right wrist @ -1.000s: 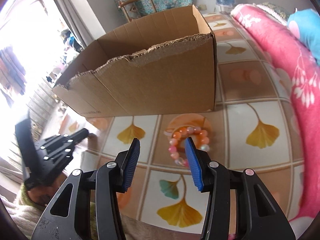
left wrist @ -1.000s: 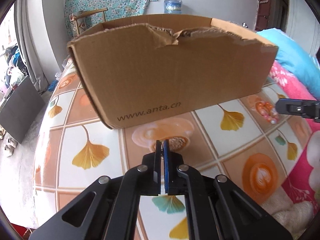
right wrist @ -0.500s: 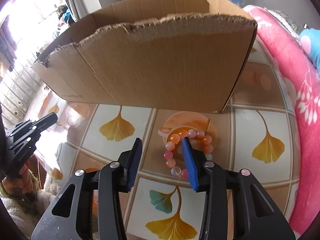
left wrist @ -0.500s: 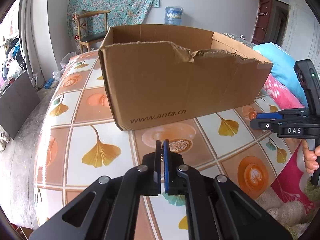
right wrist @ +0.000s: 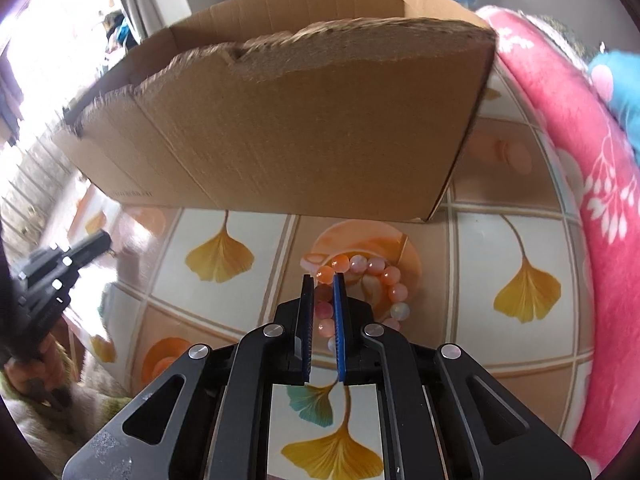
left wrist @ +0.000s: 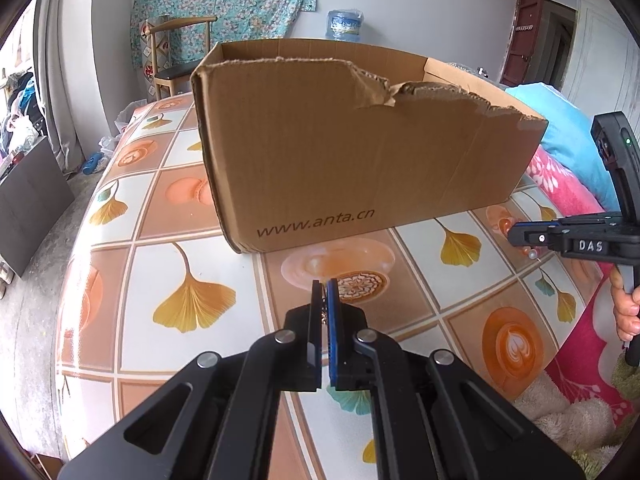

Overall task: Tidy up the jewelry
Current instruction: 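Lift the bead bracelet with the right gripper and carry it over the box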

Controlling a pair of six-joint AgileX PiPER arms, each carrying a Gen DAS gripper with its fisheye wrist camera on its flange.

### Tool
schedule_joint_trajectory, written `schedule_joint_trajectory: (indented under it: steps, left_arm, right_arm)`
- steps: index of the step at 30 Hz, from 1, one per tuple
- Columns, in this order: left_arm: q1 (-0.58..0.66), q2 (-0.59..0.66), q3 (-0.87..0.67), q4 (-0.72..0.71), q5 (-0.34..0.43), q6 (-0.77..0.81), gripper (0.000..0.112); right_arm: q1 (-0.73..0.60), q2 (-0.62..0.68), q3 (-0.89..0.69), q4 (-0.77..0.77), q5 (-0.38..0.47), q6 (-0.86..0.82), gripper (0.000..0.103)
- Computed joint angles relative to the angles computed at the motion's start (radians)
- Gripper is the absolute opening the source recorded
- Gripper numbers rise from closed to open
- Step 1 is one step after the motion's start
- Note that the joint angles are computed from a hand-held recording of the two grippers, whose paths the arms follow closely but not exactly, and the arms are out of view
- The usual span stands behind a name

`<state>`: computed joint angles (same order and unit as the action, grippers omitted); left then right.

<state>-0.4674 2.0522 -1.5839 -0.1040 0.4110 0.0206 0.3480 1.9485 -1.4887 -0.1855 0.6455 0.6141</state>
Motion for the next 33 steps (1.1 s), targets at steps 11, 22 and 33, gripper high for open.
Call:
schedule_joint_trajectory:
  steps: [11, 22, 33]
  left_arm:
    - [0.021, -0.112, 0.083, -0.122, -0.033, 0.139, 0.002]
    - [0.023, -0.264, 0.074, -0.155, -0.004, 0.194, 0.002]
    - [0.049, -0.106, -0.354, -0.253, 0.159, 0.29, 0.002]
  right_arm:
    - [-0.153, -0.223, 0.283, 0.42, -0.294, -0.274, 0.007]
    - [-0.135, -0.384, 0.335, 0.409, -0.359, -0.223, 0.007]
    - [-0.165, -0.411, 0.191, 0.617, -0.395, -0.507, 0.007]
